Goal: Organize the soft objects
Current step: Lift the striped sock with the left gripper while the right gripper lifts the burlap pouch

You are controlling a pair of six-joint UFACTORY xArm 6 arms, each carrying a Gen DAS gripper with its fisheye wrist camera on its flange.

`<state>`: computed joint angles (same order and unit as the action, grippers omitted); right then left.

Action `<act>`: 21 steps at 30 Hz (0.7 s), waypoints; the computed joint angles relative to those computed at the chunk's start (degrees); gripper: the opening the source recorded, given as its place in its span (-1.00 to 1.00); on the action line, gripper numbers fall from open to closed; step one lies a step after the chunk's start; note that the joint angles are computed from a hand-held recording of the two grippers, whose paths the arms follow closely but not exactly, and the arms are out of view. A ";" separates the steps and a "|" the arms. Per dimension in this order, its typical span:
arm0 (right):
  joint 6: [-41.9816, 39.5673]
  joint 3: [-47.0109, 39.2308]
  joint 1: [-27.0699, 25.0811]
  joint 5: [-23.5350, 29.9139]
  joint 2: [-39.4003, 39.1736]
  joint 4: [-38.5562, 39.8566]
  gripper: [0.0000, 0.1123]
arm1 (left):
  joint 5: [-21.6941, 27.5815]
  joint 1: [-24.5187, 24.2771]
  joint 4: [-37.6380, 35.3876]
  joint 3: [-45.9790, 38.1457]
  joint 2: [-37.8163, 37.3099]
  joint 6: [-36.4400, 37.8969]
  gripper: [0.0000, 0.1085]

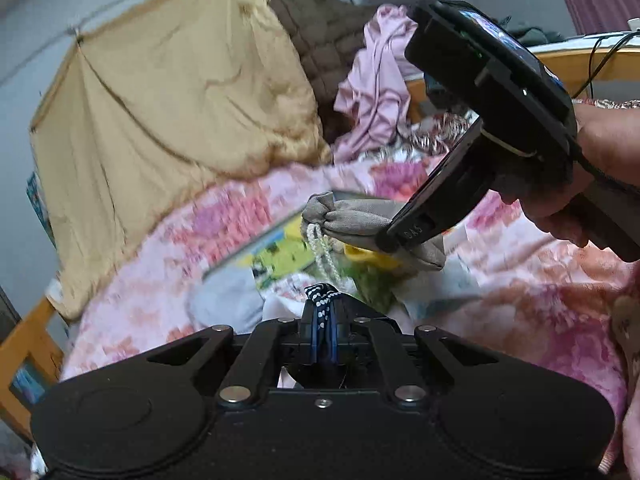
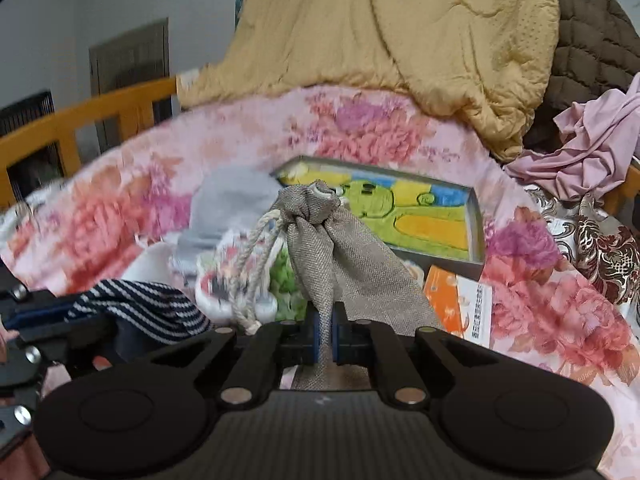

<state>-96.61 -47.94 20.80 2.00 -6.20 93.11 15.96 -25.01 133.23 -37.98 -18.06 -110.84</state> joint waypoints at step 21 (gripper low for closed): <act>-11.49 -3.07 -3.38 1.06 -0.32 14.19 -0.89 | 10.60 -5.44 14.48 -2.31 7.54 -1.09 -0.92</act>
<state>-108.11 -51.01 17.41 3.06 -6.52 107.30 26.56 -30.44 147.71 -40.28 -10.52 -111.93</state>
